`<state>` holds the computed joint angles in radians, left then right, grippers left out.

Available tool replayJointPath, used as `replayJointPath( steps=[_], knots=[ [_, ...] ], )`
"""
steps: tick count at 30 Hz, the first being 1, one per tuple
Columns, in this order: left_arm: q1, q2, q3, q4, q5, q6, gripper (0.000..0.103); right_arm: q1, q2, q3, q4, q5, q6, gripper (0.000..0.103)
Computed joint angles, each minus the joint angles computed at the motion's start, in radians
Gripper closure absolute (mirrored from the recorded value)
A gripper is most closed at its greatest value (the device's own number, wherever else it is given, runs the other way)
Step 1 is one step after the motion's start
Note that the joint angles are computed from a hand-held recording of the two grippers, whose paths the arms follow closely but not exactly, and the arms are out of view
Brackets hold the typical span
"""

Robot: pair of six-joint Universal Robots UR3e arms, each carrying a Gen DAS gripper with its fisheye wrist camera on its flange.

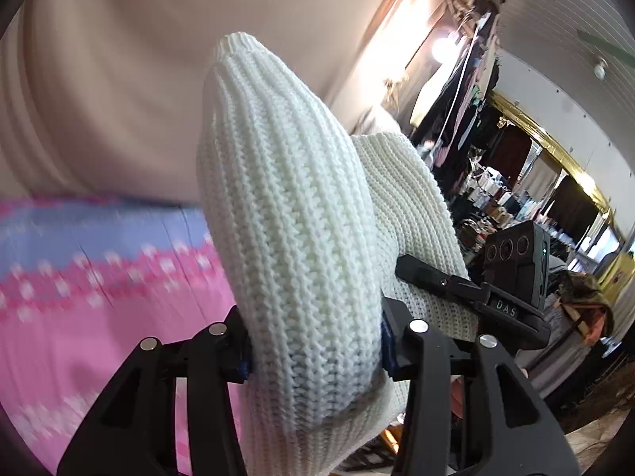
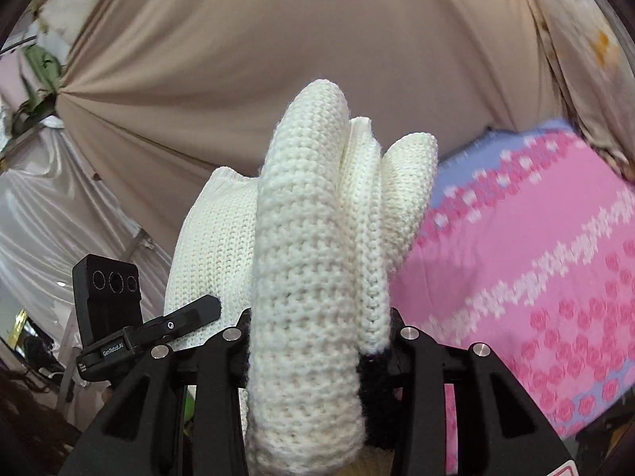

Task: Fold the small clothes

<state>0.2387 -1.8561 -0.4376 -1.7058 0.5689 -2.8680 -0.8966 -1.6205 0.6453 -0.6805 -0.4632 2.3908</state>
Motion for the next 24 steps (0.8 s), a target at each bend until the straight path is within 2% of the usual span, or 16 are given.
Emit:
replayJointPath(
  steps=[2, 3, 4, 6, 7, 8, 9, 10, 11, 13, 15, 16, 17, 20, 22, 24],
  knots=[
    [0.063, 0.006, 0.032, -0.001, -0.015, 0.022, 0.057, 0.074, 0.044, -0.062, -0.159, 0.054, 0.135, 0.065],
    [0.079, 0.024, -0.015, 0.044, -0.013, 0.016, 0.055, 0.118, 0.066, -0.073, -0.275, 0.073, 0.221, 0.065],
    [0.118, 0.062, -0.103, 0.078, -0.018, 0.033, 0.054, 0.172, 0.090, -0.068, -0.425, 0.073, 0.333, 0.065],
    [0.137, 0.107, -0.313, 0.261, 0.014, -0.006, 0.042, 0.278, 0.154, -0.078, -0.669, 0.038, 0.520, 0.063],
    [0.149, 0.128, -0.417, 0.305, 0.054, 0.011, 0.040, 0.338, 0.195, -0.076, -0.779, 0.007, 0.602, 0.059],
    [0.155, 0.122, -0.522, 0.354, 0.109, 0.017, 0.033, 0.388, 0.224, -0.060, -0.854, -0.019, 0.647, 0.053],
    [0.161, 0.112, -0.627, 0.390, 0.176, 0.015, 0.026, 0.450, 0.248, -0.002, -0.966, -0.070, 0.700, 0.050],
    [0.169, 0.113, -0.732, 0.460, 0.230, -0.012, 0.026, 0.502, 0.251, 0.098, -1.097, -0.130, 0.745, 0.041],
    [0.184, 0.103, -0.836, 0.501, 0.319, -0.046, 0.028, 0.558, 0.262, 0.202, -1.218, -0.211, 0.759, 0.034],
    [0.232, 0.111, -1.046, 0.596, 0.410, -0.118, 0.037, 0.662, 0.266, 0.412, -1.366, -0.401, 0.711, 0.033],
    [0.290, 0.169, -1.235, 0.680, 0.442, -0.127, 0.037, 0.750, 0.291, 0.582, -1.411, -0.615, 0.699, 0.047],
    [0.306, 0.198, -1.293, 0.709, 0.450, -0.111, 0.037, 0.778, 0.292, 0.659, -1.401, -0.686, 0.700, 0.066],
    [0.303, 0.218, -1.320, 0.724, 0.469, -0.095, 0.036, 0.782, 0.265, 0.749, -1.399, -0.684, 0.697, 0.070],
    [0.247, 0.241, -1.299, 0.712, 0.502, -0.077, 0.030, 0.783, 0.172, 0.906, -1.420, -0.646, 0.683, 0.070],
    [0.192, 0.225, -1.263, 0.730, 0.534, -0.092, 0.026, 0.817, 0.196, 0.846, -1.397, -0.663, 0.672, 0.069],
    [0.136, 0.226, -1.261, 0.755, 0.590, -0.087, 0.025, 0.858, 0.263, 0.729, -1.385, -0.705, 0.672, 0.058]
  ],
)
